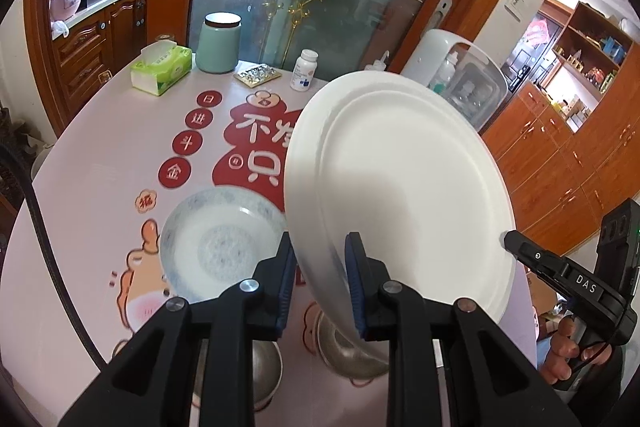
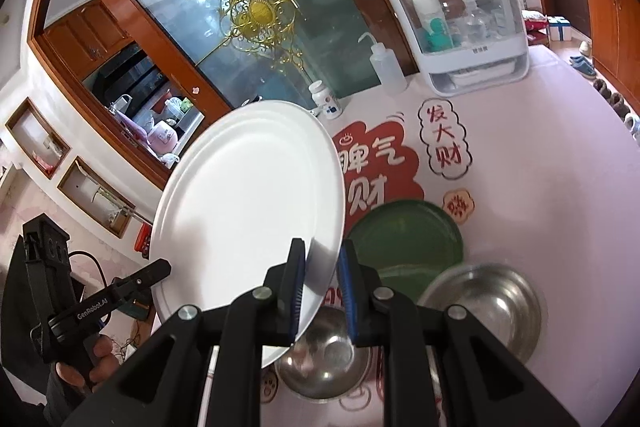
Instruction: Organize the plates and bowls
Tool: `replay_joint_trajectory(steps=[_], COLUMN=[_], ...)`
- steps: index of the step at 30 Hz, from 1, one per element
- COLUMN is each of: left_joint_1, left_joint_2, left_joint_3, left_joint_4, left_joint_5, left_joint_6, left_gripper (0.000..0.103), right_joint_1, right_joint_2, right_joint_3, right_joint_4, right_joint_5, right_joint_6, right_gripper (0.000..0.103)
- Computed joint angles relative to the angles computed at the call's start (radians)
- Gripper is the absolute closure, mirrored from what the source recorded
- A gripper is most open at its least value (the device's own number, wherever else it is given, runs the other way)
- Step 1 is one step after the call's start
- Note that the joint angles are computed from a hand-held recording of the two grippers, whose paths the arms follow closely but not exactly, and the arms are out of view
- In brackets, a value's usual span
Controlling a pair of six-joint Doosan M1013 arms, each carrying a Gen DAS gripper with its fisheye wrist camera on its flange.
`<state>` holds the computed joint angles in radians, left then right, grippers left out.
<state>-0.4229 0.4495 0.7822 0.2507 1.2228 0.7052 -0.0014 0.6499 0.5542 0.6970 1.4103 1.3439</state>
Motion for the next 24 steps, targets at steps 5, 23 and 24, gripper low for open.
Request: replay_joint_trajectory(steps=[5, 23, 24], left_joint_1=[-0.017, -0.025, -0.027], left_joint_2=[-0.028, -0.138, -0.143], left_joint_3=[0.045, 0.218, 0.226], left_joint_4=[-0.008, -0.174, -0.178], left_joint_5=[0.004, -0.031, -0.031], left_joint_6=[0.017, 0.211, 0.220], left_gripper=[0.081, 0.079, 0.078], right_joint_1=[-0.008, 0.009, 0.012], right_joint_2=[-0.071, -0.323, -0.333], right_joint_3=[0.122, 0.499, 0.513], right_joint_4=[-0.010, -0.163, -0.172], right_joint_5=[-0.042, -0.240, -0.246], right_joint_6=[-0.029, 0.015, 0.022], right_gripper=[0.086, 0.086, 0.086])
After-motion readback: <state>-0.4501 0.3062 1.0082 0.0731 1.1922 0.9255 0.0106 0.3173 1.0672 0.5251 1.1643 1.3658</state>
